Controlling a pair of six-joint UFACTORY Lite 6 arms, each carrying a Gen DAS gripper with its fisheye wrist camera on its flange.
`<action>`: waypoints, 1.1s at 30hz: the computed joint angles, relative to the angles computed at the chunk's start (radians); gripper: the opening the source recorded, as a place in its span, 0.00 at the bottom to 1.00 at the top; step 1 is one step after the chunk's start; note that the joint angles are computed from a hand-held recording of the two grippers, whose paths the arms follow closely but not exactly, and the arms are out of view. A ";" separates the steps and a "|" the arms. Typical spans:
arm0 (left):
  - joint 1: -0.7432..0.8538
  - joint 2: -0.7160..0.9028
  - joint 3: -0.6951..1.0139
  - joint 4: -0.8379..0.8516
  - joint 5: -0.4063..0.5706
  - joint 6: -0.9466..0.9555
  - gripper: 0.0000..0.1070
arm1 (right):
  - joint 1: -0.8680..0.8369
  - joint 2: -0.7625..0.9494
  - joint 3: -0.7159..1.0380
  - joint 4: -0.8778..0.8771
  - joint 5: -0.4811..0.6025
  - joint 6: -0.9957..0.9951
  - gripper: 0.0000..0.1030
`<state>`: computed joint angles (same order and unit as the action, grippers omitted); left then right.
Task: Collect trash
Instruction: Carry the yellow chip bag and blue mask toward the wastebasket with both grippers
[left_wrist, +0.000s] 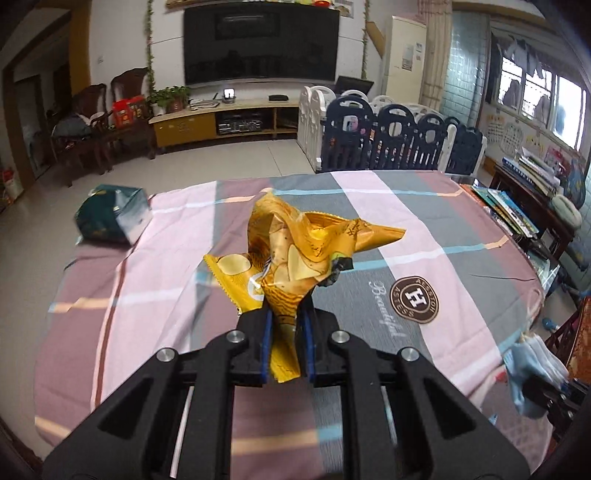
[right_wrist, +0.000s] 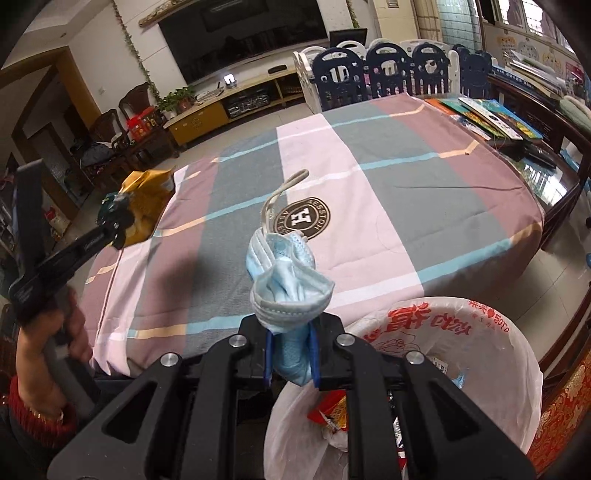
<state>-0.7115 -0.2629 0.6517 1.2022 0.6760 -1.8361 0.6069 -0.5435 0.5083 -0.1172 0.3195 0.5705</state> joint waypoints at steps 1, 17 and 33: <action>-0.040 -0.047 -0.024 -0.026 0.050 0.006 0.14 | 0.010 -0.007 0.004 -0.020 0.008 0.021 0.15; -0.811 -0.109 -0.018 -0.260 0.668 -0.280 0.14 | 0.236 -0.290 -0.038 -0.274 0.279 0.324 0.15; -0.903 -0.104 0.039 -0.277 0.772 -0.308 0.14 | 0.353 -0.347 0.024 -0.370 0.426 0.437 0.15</action>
